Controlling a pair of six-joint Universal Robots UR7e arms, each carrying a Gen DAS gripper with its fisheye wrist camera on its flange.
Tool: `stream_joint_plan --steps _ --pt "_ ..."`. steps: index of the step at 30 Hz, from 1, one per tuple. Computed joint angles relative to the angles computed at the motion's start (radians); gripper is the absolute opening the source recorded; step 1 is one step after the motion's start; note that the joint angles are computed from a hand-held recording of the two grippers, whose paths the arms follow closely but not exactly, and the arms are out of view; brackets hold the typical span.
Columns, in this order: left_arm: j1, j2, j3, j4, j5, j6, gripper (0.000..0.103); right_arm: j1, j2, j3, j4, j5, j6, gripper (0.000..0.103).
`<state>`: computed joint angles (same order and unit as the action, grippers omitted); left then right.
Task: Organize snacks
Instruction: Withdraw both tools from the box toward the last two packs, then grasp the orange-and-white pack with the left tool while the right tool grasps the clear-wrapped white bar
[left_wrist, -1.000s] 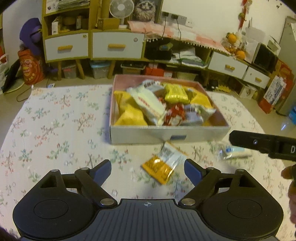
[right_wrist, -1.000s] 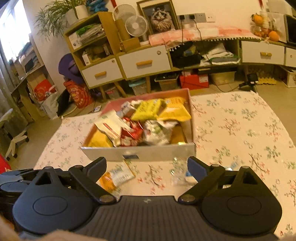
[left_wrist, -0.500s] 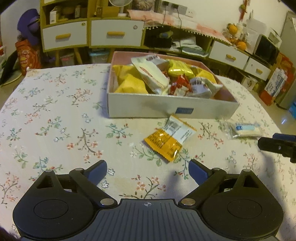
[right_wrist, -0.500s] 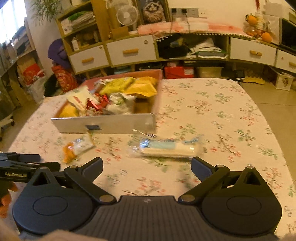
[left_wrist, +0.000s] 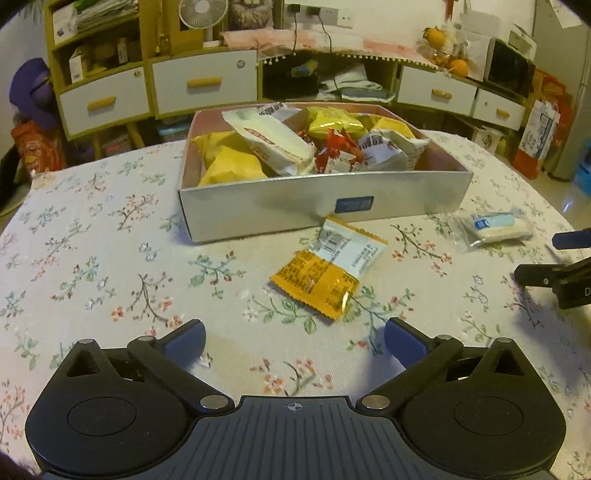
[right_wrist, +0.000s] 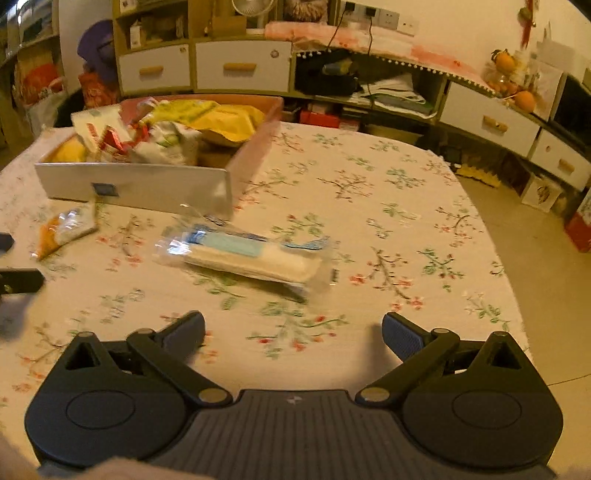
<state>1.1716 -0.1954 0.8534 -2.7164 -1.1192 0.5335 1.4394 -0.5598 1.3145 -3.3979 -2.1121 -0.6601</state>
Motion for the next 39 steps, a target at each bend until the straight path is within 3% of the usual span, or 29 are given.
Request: stream_joint_plan --steps 5,15,23,28,32,39 --pt "0.006 0.041 -0.060 -0.026 -0.013 0.016 0.103 -0.022 -0.010 -0.020 0.045 0.053 0.046 0.103" --pt "0.019 0.105 -0.162 -0.035 -0.082 0.067 0.103 -0.034 0.024 -0.089 0.058 0.125 -0.032 0.103" --pt "0.015 0.127 -0.192 -0.027 -0.096 0.074 0.102 -0.013 0.068 -0.137 0.021 0.108 -0.124 0.102" --pt "0.013 0.117 -0.175 -0.023 -0.115 0.084 0.092 -0.010 0.043 -0.116 0.093 0.142 -0.120 0.100" --pt "0.012 0.107 -0.160 -0.021 -0.127 0.086 0.078 -0.013 0.005 -0.103 0.223 0.172 0.002 0.103" --pt "0.005 0.096 -0.143 -0.003 -0.144 0.078 0.045 -0.018 -0.027 -0.105 0.300 0.214 0.159 0.103"
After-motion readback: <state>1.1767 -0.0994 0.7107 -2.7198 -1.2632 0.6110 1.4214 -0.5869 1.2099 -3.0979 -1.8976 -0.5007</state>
